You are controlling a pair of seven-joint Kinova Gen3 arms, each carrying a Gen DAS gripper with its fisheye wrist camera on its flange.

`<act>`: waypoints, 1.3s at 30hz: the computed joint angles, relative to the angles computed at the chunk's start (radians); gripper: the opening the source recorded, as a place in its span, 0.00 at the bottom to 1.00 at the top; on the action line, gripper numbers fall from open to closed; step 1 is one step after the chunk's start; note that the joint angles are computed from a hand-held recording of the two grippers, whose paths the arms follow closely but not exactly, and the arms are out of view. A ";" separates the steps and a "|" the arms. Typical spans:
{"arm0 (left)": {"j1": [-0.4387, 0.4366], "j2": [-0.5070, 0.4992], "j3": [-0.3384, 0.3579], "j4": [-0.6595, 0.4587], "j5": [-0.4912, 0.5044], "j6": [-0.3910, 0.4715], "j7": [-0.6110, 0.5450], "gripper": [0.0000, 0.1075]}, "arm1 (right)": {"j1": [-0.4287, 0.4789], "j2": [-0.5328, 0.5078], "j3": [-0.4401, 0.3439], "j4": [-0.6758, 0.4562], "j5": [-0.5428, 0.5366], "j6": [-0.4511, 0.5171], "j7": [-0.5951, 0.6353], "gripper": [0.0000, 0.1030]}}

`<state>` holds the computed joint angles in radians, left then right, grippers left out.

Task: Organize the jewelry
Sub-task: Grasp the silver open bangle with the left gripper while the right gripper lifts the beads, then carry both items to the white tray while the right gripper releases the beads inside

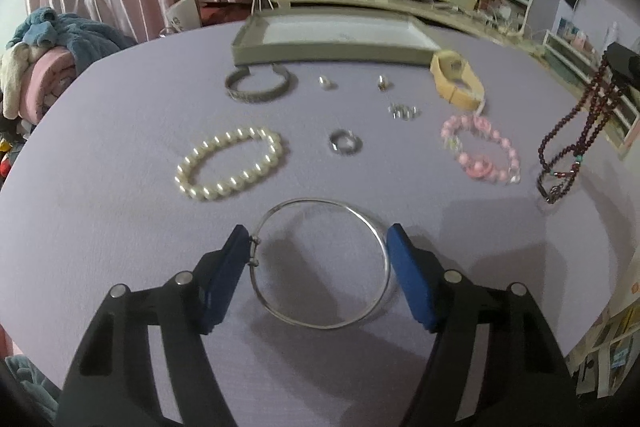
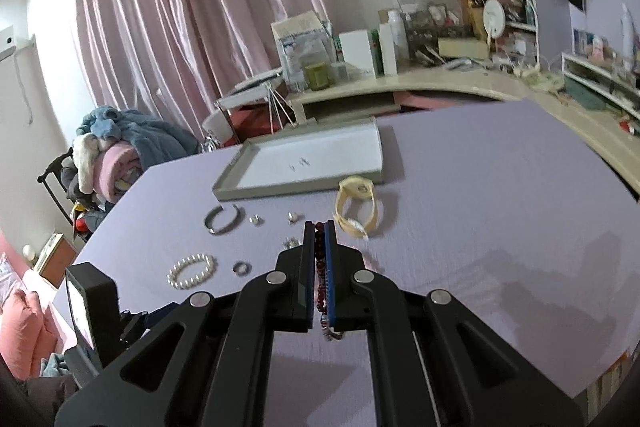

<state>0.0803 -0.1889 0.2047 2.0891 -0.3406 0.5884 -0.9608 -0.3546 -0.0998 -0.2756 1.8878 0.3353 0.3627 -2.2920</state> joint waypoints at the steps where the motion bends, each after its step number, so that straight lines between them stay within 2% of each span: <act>1: 0.003 -0.010 -0.012 -0.004 0.011 0.000 -0.015 0.65 | -0.003 0.002 0.006 -0.010 -0.007 0.000 0.015 0.04; 7: -0.005 -0.059 -0.083 -0.075 0.106 0.029 -0.162 0.65 | -0.008 0.031 0.028 -0.093 -0.017 -0.007 0.083 0.04; 13: -0.028 -0.031 -0.145 -0.221 0.200 0.067 -0.333 0.65 | -0.031 0.110 0.074 -0.231 -0.070 0.019 0.176 0.04; 18: -0.050 0.048 -0.172 -0.373 0.250 0.096 -0.459 0.65 | -0.069 0.184 0.112 -0.357 -0.054 0.050 0.210 0.04; 23: -0.073 0.162 -0.195 -0.534 0.343 0.110 -0.571 0.65 | -0.072 0.289 0.138 -0.510 -0.139 0.108 0.307 0.04; 29: -0.103 0.293 -0.188 -0.688 0.414 0.128 -0.619 0.65 | -0.055 0.420 0.148 -0.693 -0.260 0.207 0.420 0.04; 39: -0.134 0.487 -0.170 -0.883 0.454 0.166 -0.670 0.65 | -0.081 0.650 0.205 -0.997 -0.297 0.402 0.455 0.04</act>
<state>-0.0533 0.2981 0.0346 1.2056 0.1136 0.7544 -1.6304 -0.4354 0.5506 -0.0709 0.8904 0.0387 0.7649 -1.8370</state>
